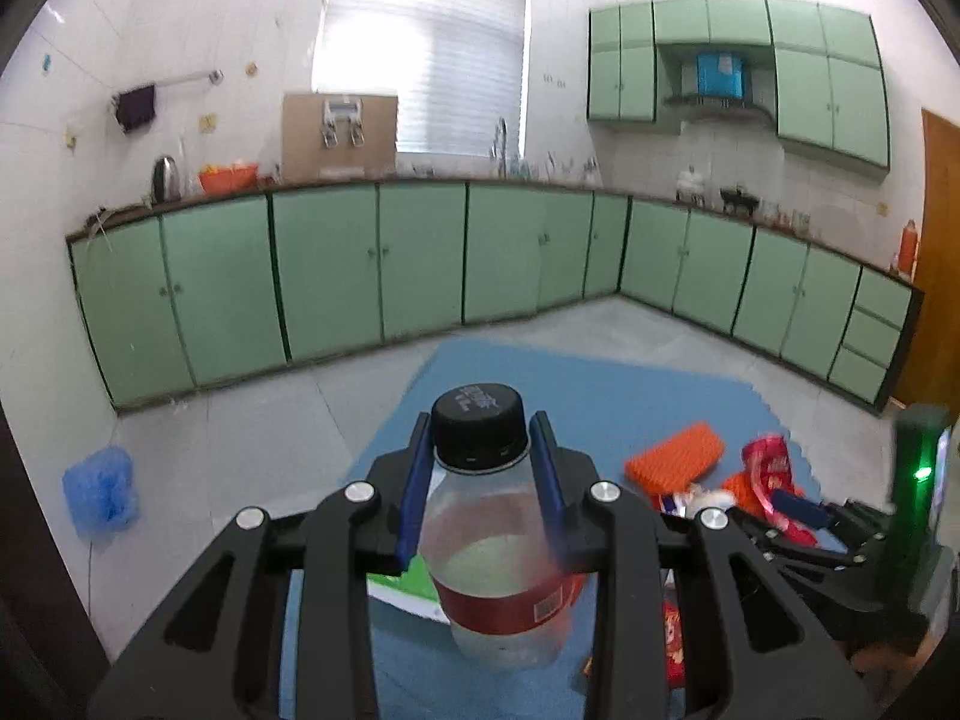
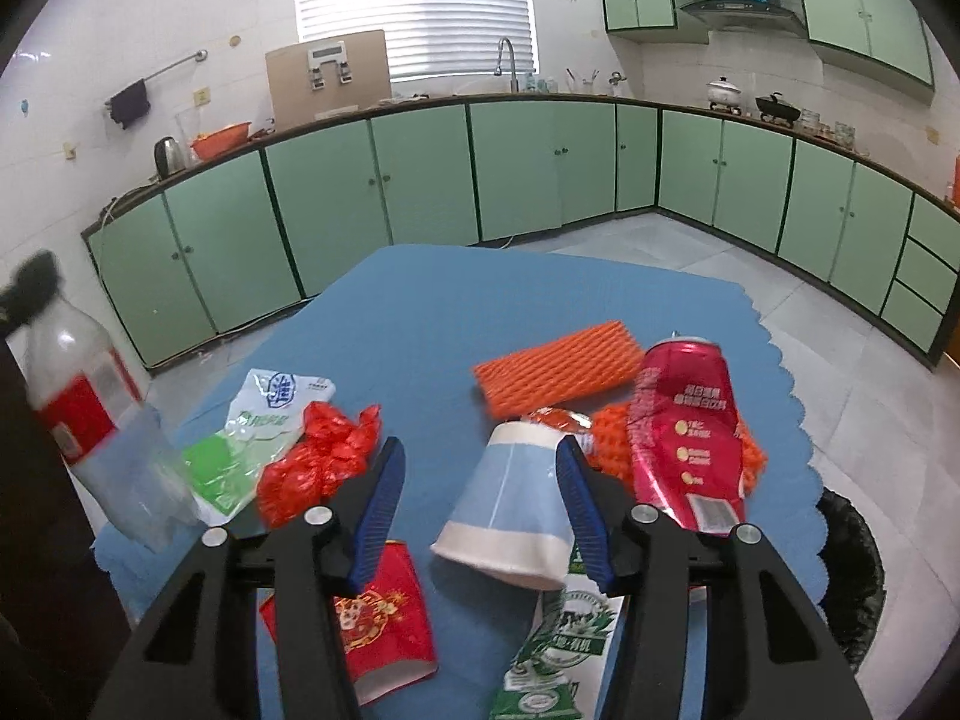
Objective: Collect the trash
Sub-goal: 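Move the right gripper toward the white-and-blue paper cup while the left holds the bottle, then close the right gripper on the paper cup rim and lift it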
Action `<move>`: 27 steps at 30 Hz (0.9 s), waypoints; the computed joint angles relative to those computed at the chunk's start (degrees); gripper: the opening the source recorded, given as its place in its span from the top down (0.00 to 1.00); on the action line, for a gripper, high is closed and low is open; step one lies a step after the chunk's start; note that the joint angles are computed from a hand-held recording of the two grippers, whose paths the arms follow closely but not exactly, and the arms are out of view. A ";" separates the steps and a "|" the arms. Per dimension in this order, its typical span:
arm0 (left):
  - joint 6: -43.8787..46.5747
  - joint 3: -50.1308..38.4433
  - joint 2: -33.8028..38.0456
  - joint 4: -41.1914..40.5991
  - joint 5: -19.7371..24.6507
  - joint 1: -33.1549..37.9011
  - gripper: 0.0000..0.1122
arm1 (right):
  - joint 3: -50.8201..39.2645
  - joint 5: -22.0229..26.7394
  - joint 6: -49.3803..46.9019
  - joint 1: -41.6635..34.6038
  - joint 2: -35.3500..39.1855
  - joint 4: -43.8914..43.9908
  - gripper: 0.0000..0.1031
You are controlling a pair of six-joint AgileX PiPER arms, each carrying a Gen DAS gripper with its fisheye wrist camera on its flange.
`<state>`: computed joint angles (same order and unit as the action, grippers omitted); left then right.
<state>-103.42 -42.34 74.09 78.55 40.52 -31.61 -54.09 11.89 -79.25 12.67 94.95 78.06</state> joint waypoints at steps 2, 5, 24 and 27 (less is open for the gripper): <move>-0.56 -0.40 3.45 -0.35 -6.38 3.90 0.73 | 0.45 -0.55 -0.65 0.12 0.04 0.25 0.50; -7.02 -0.70 9.70 5.41 -10.34 6.95 0.73 | 0.11 -1.53 3.16 -0.24 1.38 -4.14 0.50; -12.15 -10.19 25.41 15.50 -20.02 12.93 0.73 | -5.81 1.21 18.55 -0.95 10.82 -18.69 0.43; -11.37 -10.63 25.59 14.69 -20.15 12.79 0.73 | -6.75 3.72 18.70 -2.00 11.55 -17.40 0.46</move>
